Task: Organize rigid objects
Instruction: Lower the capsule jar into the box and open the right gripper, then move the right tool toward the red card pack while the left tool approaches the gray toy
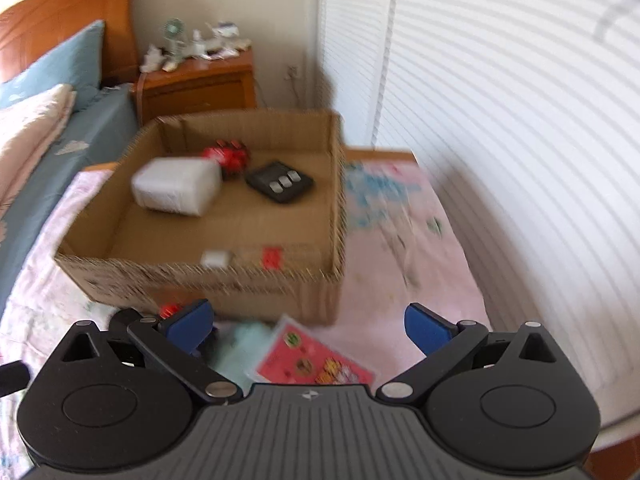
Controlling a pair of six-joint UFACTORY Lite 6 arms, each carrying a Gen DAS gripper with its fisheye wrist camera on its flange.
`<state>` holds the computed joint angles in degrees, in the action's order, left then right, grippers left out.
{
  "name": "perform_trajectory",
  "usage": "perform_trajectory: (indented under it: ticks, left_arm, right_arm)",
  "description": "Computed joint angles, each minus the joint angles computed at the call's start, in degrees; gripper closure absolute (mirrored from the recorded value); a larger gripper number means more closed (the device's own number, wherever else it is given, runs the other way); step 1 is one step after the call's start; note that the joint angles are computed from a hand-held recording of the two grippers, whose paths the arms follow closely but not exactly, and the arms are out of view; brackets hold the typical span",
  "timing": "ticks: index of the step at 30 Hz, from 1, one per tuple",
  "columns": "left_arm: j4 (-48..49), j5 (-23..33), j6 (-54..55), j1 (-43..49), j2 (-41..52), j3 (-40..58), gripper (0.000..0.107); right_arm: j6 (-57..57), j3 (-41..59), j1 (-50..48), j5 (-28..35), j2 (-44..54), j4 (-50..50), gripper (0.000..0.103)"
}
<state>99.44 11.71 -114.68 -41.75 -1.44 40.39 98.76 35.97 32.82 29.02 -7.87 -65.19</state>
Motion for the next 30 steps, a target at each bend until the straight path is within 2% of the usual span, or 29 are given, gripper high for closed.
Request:
perform_trajectory:
  ticks: [6,10,14,21,24,27,30]
  left_arm:
    - [-2.56,-0.01,2.84,-0.88,-0.20,-0.61,0.006]
    - [-1.11,-1.56,1.20,-0.25,-0.92,-1.34,0.006]
    - [0.10,-0.81,-1.41,-0.52,-1.55,-2.33,0.006]
    - [4.03,3.86,-7.87,-2.93,-0.95,-3.72,0.006]
    - [4.74,5.06,-9.20,-4.43,0.06,-3.72,0.006]
    - [2.13,5.96,-7.05,-6.48,1.53,-2.80,0.006]
    - [-1.45,7.33,-3.78,-9.01,2.87,-1.68,0.006]
  right_arm:
    - [13.17,-1.58,-3.60,-6.25,5.00,-9.68,0.000]
    - [21.54,-0.47,-4.11,-6.78,9.67,-16.23,0.000]
    - [27.74,-0.96,-3.88,-6.44,11.54,-21.00,0.000]
    - [36.02,-7.19,-3.03,-4.02,8.98,-27.35,0.000]
    - [36.54,-9.53,-1.95,-1.58,8.86,-25.35,0.000]
    - [43.81,-14.51,-3.54,-3.20,4.64,-32.11,0.000]
    - [39.35,-16.50,-5.13,-4.95,1.31,-29.15,0.000]
